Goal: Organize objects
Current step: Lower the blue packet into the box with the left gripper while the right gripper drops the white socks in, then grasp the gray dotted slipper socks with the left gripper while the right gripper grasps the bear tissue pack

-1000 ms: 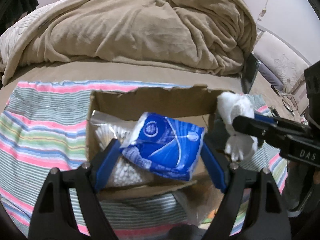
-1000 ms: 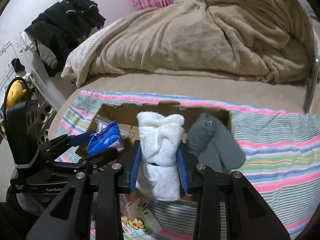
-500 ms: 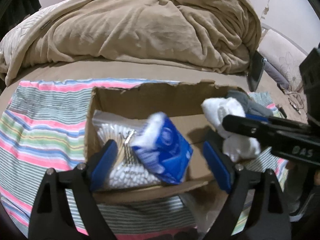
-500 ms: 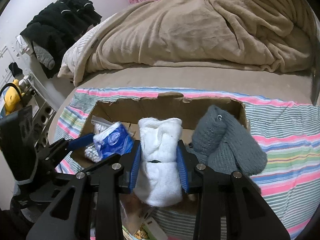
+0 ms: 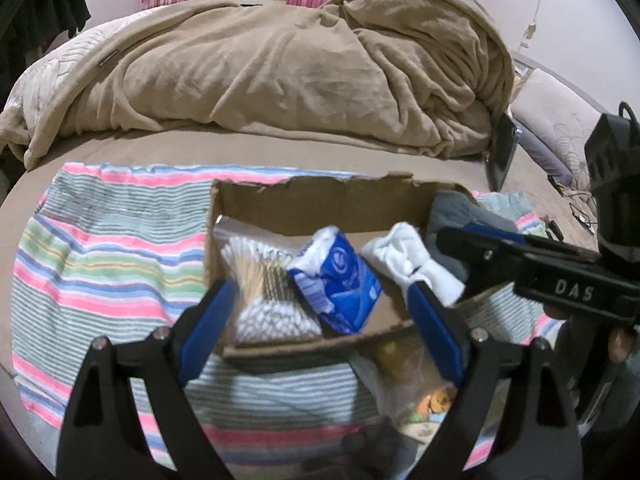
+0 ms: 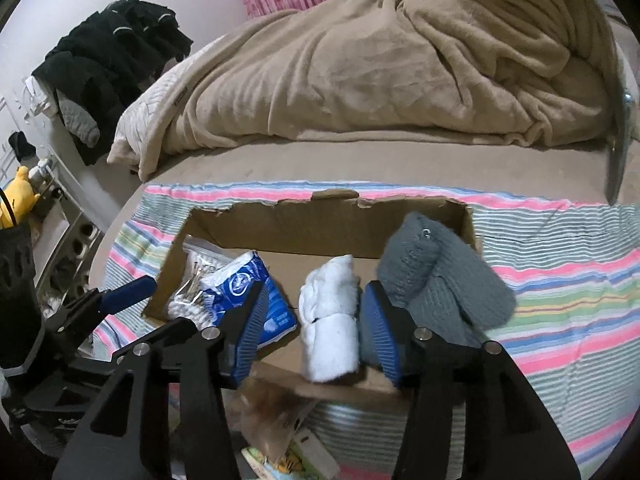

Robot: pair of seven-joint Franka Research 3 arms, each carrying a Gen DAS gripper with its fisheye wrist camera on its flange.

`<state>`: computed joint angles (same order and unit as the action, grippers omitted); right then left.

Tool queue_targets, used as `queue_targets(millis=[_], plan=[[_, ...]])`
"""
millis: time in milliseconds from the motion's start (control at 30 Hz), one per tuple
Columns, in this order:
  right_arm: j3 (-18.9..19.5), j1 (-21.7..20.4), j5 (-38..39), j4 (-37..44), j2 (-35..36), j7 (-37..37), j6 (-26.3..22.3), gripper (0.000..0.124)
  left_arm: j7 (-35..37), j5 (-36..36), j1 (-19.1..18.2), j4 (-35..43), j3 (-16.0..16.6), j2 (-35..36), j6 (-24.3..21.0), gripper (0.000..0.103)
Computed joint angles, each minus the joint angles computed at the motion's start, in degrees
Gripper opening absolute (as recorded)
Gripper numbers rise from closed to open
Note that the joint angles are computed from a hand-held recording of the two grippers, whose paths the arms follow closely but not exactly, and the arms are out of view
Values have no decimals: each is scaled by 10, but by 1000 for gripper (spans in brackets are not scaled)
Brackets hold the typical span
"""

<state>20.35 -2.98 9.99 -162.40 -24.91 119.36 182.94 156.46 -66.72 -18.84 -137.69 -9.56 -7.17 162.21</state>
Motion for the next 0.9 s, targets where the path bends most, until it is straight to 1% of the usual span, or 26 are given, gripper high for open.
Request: queue_targets(millis=[133,300,333,400,433,633,900], plan=[[10,2,1,-16,-40,15,-19,53,3,-1,-3,-22,6,-28,-5,90],[26,7,-11,-34,-92,45,-47,54,9,-6,-14,-48,23,-64,-12,90],[28,9,-14,-37,-102,52,-52,55,8,-5,-16,-52,26,-70,-14,90],[32,14,-20,-45,-122,67,-62,66,8,-3,-20,-62,33,-84,-20,90],[36,15,-24,-49,-133,75,-68,67,6,-1,-22,-67,36,-90,-22,90],[37,35,-44,-67,-182,116,-99,67,2,9,-36,-96,55,-128,-32,90],[41,59,-70,-83,-228,162,-135,67,-16,38,-47,-133,79,-169,-46,90]])
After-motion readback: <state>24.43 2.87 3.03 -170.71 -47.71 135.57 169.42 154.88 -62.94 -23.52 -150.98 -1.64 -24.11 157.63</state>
